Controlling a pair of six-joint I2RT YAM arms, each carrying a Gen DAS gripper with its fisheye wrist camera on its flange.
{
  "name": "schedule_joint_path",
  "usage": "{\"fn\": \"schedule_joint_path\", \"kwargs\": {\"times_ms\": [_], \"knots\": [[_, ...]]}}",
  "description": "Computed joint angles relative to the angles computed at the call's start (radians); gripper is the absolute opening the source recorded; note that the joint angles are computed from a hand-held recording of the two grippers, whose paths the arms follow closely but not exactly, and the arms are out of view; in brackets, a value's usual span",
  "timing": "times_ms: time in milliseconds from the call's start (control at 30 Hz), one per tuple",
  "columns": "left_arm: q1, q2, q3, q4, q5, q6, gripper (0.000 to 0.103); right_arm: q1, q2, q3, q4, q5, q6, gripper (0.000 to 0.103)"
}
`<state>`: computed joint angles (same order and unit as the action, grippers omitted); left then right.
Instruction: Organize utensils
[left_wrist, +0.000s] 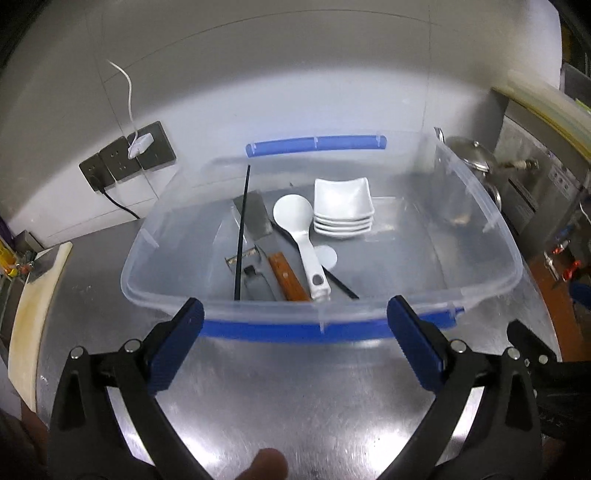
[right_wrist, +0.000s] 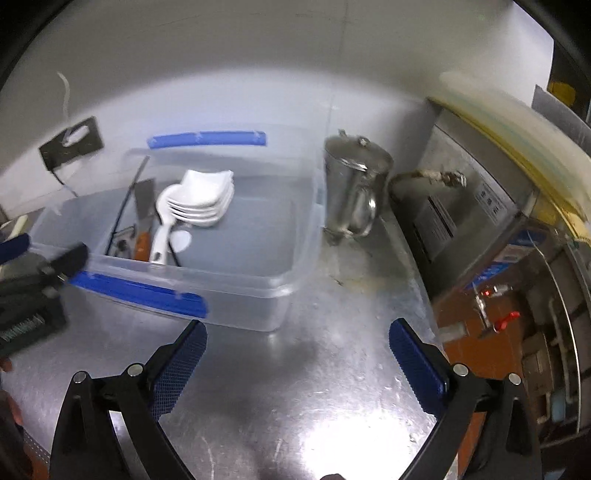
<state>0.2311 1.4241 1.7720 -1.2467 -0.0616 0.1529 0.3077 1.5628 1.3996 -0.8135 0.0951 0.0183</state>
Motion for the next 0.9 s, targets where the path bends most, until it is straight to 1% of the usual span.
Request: {"fn": "schedule_joint_path", "kwargs": {"times_ms": [67, 167, 400, 533, 567, 733, 900], "knots": [[-0.004, -0.013, -0.010, -0.004, -0.002, -0.003, 0.095, 0.007, -0.029, -0.019, 0.026, -0.015, 0.011, 0.098], [-0.007, -0.030, -0.016, -0.011, -0.005, -0.003, 0.095, 0.020, -0.055, -0.032, 0.038, -0.004, 0.024, 0.098], [0.018, -0.036, -0.012, -0.018, 0.008, -0.006, 0.095, 0.032, -0.095, -0.056, 0.041, -0.018, 0.036, 0.098], [0.031, -0.058, -0.038, -0.005, 0.040, 0.000, 0.095, 0.041, -0.112, -0.077, 0.053, 0.020, 0.048, 0.098], [0.030, -0.062, -0.043, -0.001, 0.036, 0.000, 0.095, 0.041, -0.117, -0.082, 0.056, 0.021, 0.050, 0.098], [0.025, -0.066, -0.048, -0.005, 0.024, 0.004, 0.095, 0.036, -0.113, -0.080, 0.036, 0.012, 0.044, 0.098], [0.018, -0.069, -0.047, -0.010, 0.032, 0.011, 0.095, 0.038, -0.112, -0.078, 0.023, 0.007, 0.035, 0.098]]}}
